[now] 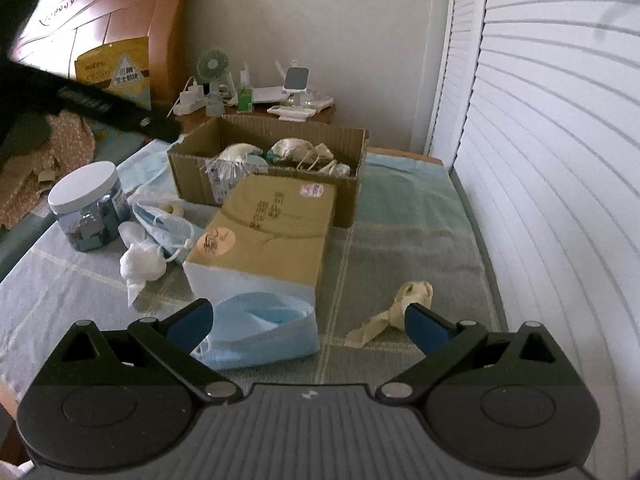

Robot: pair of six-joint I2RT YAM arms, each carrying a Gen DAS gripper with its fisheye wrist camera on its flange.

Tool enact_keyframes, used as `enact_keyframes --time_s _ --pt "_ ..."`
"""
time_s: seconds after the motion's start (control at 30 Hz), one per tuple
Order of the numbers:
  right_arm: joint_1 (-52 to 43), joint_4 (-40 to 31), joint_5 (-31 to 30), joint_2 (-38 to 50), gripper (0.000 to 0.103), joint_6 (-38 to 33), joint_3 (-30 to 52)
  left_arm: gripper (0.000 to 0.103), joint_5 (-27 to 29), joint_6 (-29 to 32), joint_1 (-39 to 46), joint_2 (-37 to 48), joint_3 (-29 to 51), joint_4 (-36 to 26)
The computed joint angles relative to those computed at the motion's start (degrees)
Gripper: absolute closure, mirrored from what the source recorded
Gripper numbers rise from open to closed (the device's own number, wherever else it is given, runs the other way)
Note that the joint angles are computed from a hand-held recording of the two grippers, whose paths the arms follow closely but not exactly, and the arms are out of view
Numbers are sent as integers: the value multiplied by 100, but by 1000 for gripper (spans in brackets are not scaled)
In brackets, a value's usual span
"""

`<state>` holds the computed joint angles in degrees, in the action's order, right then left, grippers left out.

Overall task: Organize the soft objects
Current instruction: 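Move both grippers back toward the remaining items on the bed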

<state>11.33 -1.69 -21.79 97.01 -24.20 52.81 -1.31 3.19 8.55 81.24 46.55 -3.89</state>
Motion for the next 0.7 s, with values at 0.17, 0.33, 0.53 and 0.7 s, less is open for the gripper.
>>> enact_keyframes --time_s 0.17,0.33,0.53,0.7 --pt "-12 -73 7 -42 0 -110 -135 3 -130 -109 -254 -549 -765 98" --pt "60 -73 -127 -133 0 -260 -236 3 -348 -383 -450 -958 -1412 217" --pt "262 -126 -322 -18 0 -323 -53 3 -655 -659 -574 -1334 -1965 314" --pt "446 -131 -313 191 0 -355 149 3 -921 -775 -642 -1541 -2243 415"
